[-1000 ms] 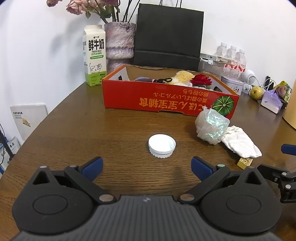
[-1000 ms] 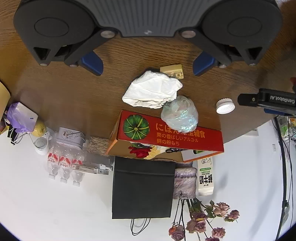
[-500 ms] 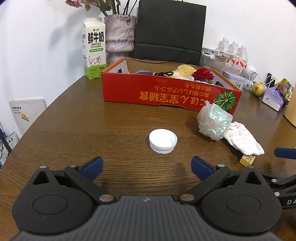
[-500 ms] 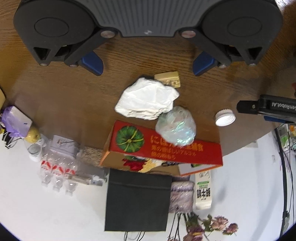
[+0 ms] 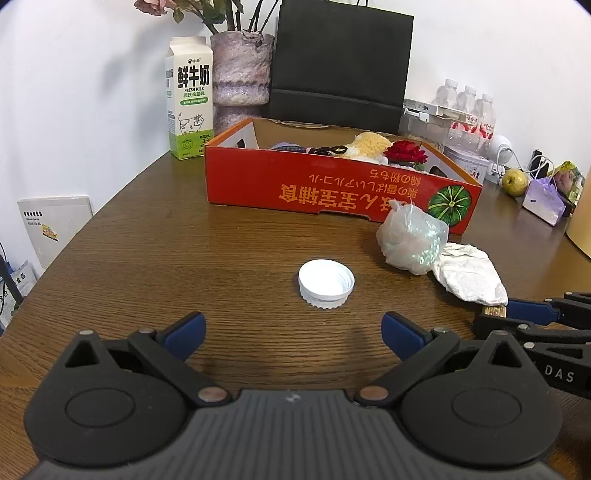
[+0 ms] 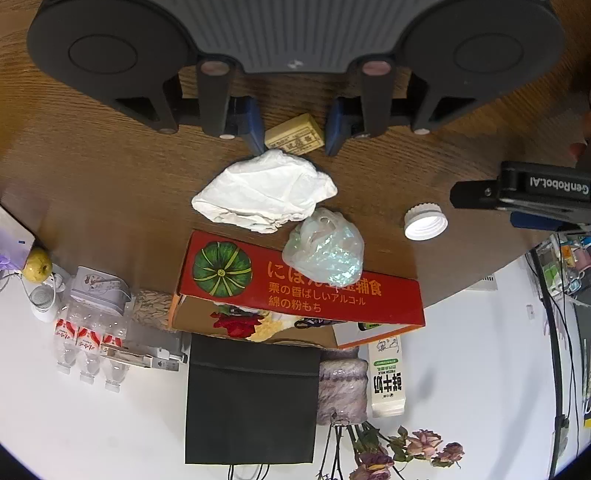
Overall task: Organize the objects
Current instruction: 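Grasp the white bottle cap with the left tool while the right tool grasps the yellow block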
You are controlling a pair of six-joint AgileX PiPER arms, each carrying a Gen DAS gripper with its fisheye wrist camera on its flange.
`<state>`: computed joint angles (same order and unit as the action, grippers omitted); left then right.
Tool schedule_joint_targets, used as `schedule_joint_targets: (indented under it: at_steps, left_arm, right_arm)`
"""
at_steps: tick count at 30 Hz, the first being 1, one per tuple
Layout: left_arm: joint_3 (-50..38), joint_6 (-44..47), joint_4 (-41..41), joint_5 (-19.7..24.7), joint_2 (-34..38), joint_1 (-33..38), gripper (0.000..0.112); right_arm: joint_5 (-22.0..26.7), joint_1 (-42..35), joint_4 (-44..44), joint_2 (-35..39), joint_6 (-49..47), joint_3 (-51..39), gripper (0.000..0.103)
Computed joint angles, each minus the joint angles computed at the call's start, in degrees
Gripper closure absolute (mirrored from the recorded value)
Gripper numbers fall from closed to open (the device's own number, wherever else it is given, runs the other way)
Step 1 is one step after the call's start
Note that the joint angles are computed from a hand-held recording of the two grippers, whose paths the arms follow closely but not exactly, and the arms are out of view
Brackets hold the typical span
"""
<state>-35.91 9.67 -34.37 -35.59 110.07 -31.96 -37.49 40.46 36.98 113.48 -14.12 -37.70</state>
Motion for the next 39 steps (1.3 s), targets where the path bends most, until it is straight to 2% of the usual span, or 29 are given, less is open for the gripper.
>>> schedule_joint_targets:
  at_steps: [11,17,24,33,35,36,38,39]
  left_arm:
    - [-0.95,0.28,-0.22,1.56,0.38,0.66,0.009]
    - [-4.27,5.61,-4.21,4.14,1.01,0.67,0.009]
    - [-12.35,18.68,-15.00,7.17,4.95,-0.45,0.009]
    - [-16.93,23.30,-19.27,7.96,8.38,-0.32,0.010]
    - [-16.91,22.81,-18.03,8.51,8.37,-0.16,0.025]
    - [-16.22,20.09,-15.24,8.49,8.02,0.08,0.028]
    - [-15.67,19.40,-14.90,7.77,7.68,-0.15,0.049]
    - [-15.22,18.09,-13.84,7.60,7.44,0.03,0.054]
  right_arm:
    - [-5.69,1.31,-1.19,-1.68,3.29,4.81,0.069]
    - [-8.84,0.69,-2.26,-2.76,6.35,8.49,0.069]
    - [-13.63,-0.27,-1.80,-2.97,8.84,11.49,0.069]
    - [-14.71,-0.73,-2.98,-2.91,10.03,12.09,0.069]
    - [-14.84,-0.62,-2.78,-2.88,10.10,12.13,0.069]
    - [-14.76,-0.67,-2.78,-2.89,10.09,12.11,0.069]
    - [-14.71,-0.60,-2.53,-2.81,9.96,11.96,0.069]
    - [-14.64,-0.53,-2.35,-2.77,9.84,11.89,0.069]
